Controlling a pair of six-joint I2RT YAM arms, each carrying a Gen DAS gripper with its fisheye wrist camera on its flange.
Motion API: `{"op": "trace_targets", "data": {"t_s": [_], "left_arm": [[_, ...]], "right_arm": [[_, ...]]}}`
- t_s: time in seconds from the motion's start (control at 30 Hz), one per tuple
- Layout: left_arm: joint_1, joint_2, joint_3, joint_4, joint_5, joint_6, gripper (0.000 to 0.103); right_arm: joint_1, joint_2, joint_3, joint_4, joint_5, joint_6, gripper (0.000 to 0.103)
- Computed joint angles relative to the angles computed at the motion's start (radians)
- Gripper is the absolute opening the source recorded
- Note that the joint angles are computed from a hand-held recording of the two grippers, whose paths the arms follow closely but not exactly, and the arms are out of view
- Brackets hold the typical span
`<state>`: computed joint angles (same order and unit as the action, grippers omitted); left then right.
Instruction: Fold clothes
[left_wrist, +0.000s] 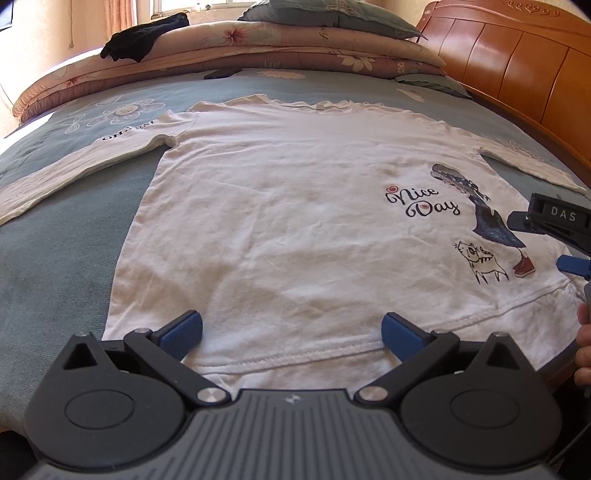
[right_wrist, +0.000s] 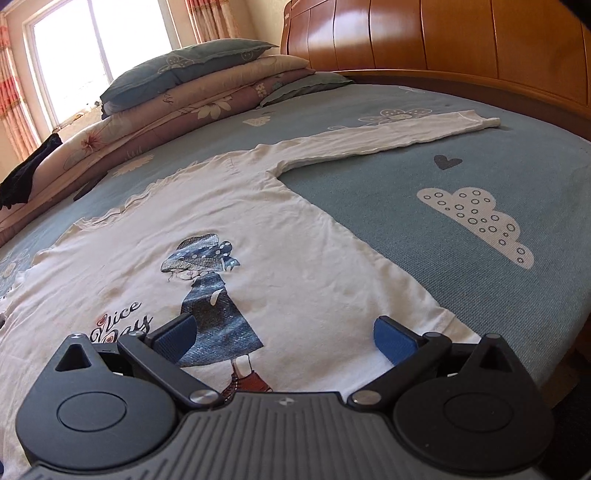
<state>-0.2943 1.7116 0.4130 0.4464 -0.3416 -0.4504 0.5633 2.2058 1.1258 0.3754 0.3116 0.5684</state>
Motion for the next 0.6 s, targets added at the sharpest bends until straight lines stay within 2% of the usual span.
{"op": "trace_targets", "data": {"t_s": [0.13,0.17,0.3,0.4,0.5,0.6], "left_arm": [[0.031,-0.008,-0.068,0.131,0.041,-0.038,0.102],[0.034,-0.012,-0.069,0.129,0.047,-0.037,0.102],[0.017,-0.035,-0.028,0.002,0.041,0.035,0.103],[0.031,-0.069,-0.030,-0.039,0.058,0.035,0.103],[0.094,-0.138,-0.003,-0.103,0.090,0.043,0.103],[0.203,-0.167,0.055,-0.116,0.179,0.097,0.103]], "right_arm": [[0.002,-0.004,-0.014,0.014,0.000,0.009,0.103],[0.003,-0.004,-0.015,0.016,0.002,0.012,0.103],[0.014,0.005,-0.004,0.006,0.025,-0.011,0.103],[0.021,0.010,0.002,0.000,0.040,-0.028,0.103],[0.027,0.015,0.003,0.001,0.054,-0.040,0.103],[0.038,0.027,0.022,-0.016,0.082,-0.058,0.103]]}}
